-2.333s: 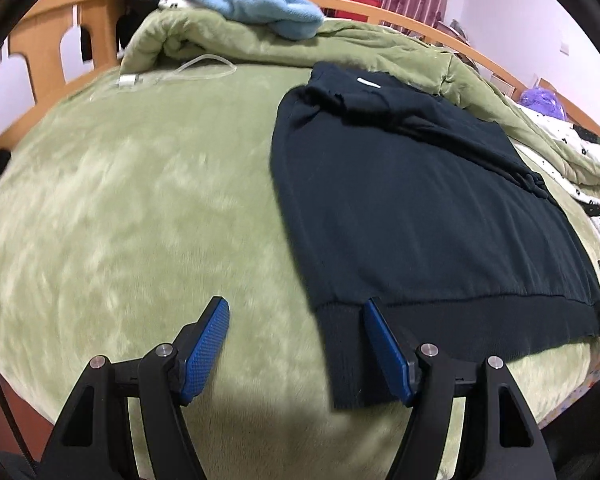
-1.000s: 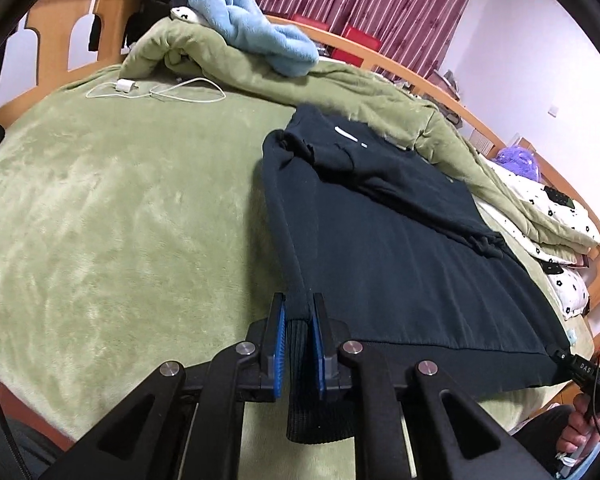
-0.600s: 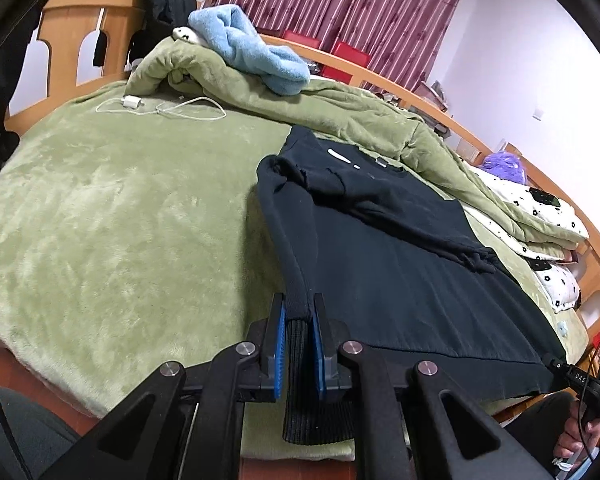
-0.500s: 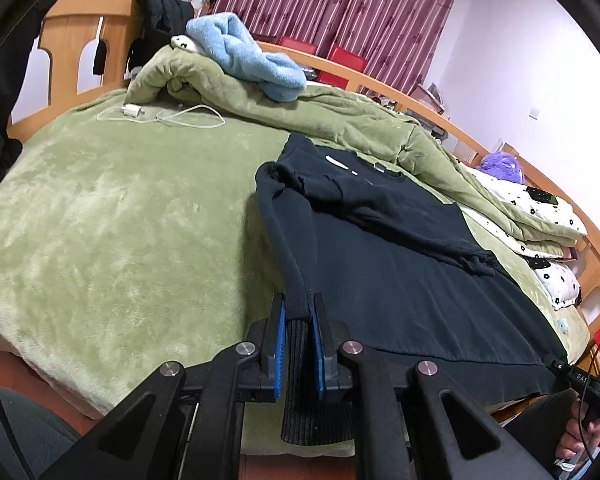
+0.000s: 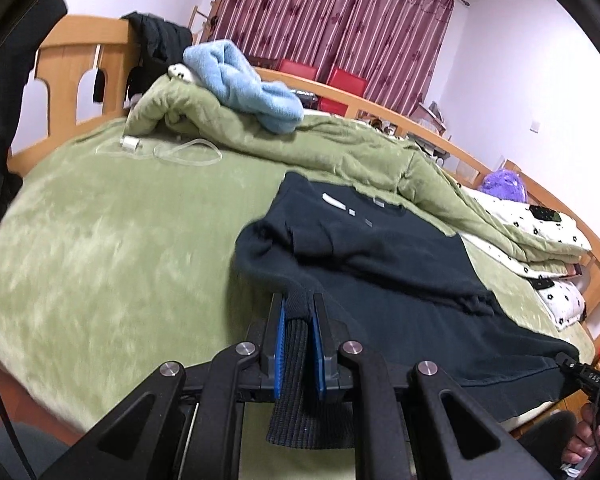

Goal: Fold small clothes
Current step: 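Lift the hem with both grippers and carry it toward the collar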

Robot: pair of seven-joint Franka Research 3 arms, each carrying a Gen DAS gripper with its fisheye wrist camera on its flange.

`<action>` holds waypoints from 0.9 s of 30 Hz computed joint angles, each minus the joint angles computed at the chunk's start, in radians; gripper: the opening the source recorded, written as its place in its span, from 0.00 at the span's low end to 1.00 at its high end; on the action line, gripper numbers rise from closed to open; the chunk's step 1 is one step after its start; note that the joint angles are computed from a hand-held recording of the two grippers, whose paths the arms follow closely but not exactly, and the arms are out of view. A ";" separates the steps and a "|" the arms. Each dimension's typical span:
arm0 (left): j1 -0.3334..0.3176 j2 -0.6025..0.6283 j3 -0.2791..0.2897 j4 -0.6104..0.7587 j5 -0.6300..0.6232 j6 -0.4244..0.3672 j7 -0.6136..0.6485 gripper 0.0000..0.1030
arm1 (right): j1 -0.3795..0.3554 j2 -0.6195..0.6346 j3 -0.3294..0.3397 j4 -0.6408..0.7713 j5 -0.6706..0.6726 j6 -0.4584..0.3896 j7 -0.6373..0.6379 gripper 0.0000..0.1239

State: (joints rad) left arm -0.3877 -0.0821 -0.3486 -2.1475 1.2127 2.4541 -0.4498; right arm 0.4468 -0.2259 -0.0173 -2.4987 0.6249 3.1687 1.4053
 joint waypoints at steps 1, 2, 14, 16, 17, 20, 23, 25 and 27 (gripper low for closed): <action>0.004 0.010 0.004 0.022 0.001 -0.006 0.018 0.11 | 0.000 0.011 -0.003 0.021 0.001 -0.001 0.002 0.08; 0.008 0.020 0.009 0.044 0.004 -0.013 0.035 0.11 | -0.002 0.025 -0.007 0.047 0.003 -0.004 0.004 0.08; 0.008 0.233 0.097 0.384 0.012 -0.086 0.252 0.12 | -0.122 0.309 0.038 0.494 -0.161 -0.112 0.177 0.08; -0.003 0.295 0.121 0.467 0.004 -0.097 0.296 0.12 | -0.125 0.381 0.028 0.592 -0.258 -0.134 0.259 0.08; -0.009 0.317 0.134 0.496 -0.003 -0.097 0.313 0.12 | -0.130 0.413 0.030 0.638 -0.277 -0.147 0.277 0.08; -0.023 0.396 0.175 0.605 -0.030 -0.087 0.371 0.12 | -0.133 0.518 0.022 0.782 -0.332 -0.184 0.323 0.08; -0.037 0.477 0.216 0.715 -0.063 -0.079 0.431 0.12 | -0.142 0.625 0.019 0.935 -0.358 -0.224 0.351 0.08; -0.041 0.537 0.238 0.794 -0.098 -0.067 0.479 0.12 | -0.144 0.688 0.013 1.027 -0.369 -0.254 0.375 0.08; -0.044 0.606 0.261 0.882 -0.134 -0.061 0.531 0.12 | -0.162 0.783 0.022 1.168 -0.365 -0.304 0.389 0.08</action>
